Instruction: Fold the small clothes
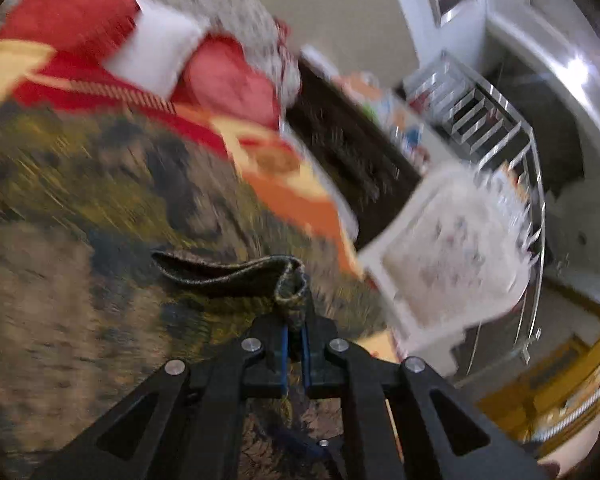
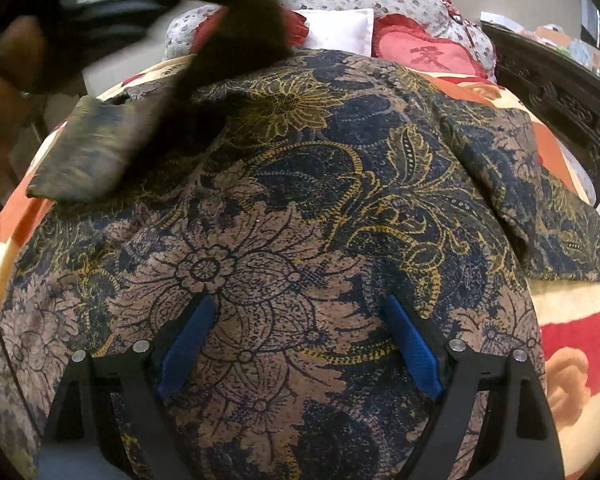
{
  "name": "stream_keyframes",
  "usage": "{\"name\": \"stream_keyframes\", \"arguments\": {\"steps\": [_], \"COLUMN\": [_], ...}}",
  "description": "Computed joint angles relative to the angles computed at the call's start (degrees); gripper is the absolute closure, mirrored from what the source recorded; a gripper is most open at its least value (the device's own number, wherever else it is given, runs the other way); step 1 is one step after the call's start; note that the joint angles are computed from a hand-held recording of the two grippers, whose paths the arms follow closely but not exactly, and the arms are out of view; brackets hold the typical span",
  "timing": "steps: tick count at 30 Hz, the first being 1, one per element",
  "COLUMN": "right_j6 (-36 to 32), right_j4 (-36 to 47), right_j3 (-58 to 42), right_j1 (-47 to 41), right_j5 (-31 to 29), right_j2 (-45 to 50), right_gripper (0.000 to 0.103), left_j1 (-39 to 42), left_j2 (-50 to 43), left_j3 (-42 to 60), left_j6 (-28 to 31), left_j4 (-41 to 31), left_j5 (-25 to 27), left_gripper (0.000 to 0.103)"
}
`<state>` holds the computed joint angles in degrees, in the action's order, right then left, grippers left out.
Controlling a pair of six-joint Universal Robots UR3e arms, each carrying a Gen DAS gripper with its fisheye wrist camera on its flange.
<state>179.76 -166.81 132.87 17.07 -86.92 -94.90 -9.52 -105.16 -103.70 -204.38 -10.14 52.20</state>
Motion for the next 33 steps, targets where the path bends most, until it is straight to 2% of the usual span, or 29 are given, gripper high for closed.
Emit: {"name": "stream_keyframes", "arguments": {"steps": [4,7,10,12,15,16,17,18,20,24,26,28,30,32,33], "right_j6": [-0.3,-0.34,-0.35,-0.48,-0.38,-0.5,-0.53,-0.53,-0.48,-0.48,-1.1,-2.59,-3.48,-7.25,-12.59], "right_j4": [0.05,0.02,0.0,0.3,-0.18,-0.07,-0.17,-0.19,-0.45,-1.02,-0.67,1.95,1.49,2.01,7.45], "right_j3": [-0.02,-0.29,-0.16,0.05,0.13,-0.14,-0.11,-0.36,0.37,1.0,2.95,5.01,6.37,6.84,4.36], "right_j1": [-0.45,-0.49,-0.56,-1.31,-1.51,-1.32,-1.08,-0.91,-1.16,-1.57,-4.64,-11.13,-17.69,-24.67,-28.1], "right_j5": [0.43,0.56,0.62,1.53,1.92,1.55,1.23,1.07,1.5,2.31,5.95,13.0,17.89,28.16,38.09], "right_j2": [-0.03,0.24,0.16,-0.19,0.07,0.31,0.35,0.63,0.05,-0.61,-3.81,-9.38,-13.69,-15.3,-13.27], "right_gripper": [0.011,0.011,0.011,0.011,0.011,0.011,0.011,0.011,0.011,0.011,0.014,0.023,0.023,0.023,0.024], "left_j1": [-0.66,-1.16,-1.95,-1.88,-3.32,-3.67,-3.54,-3.48,-3.34,-0.27,3.14,6.58,8.34,10.18,10.83], "left_j2": [-7.89,-10.44,-10.23,-8.98,-9.54,-10.1,-9.07,-9.06,-7.17,4.43,14.21,26.14,38.14,46.03,49.41], "left_j3": [3.67,5.5,5.5,7.19,12.36,13.7,12.68,12.63,10.59,-0.58,-9.36,-19.38,-30.1,-37.18,-40.68], "left_j6": [-1.69,-2.72,-6.17,-3.63,2.19,3.25,4.03,3.81,2.89,2.65,3.92,6.44,7.47,8.4,7.93], "left_j4": [2.3,4.64,7.65,3.59,-9.17,-12.61,-14.54,-15.87,-16.19,-14.38,-14.11,-15.54,-16.61,-18.96,-19.1], "left_j5": [-5.36,-7.39,-9.65,-11.72,-10.5,-10.19,-10.57,-10.97,-9.6,-3.57,-0.39,4.27,11.11,13.58,14.97], "left_gripper": [0.099,0.099,0.099,0.099,0.096,0.092,0.078,0.055,0.033,0.032,0.032,0.031,0.031,0.031,0.031]}}
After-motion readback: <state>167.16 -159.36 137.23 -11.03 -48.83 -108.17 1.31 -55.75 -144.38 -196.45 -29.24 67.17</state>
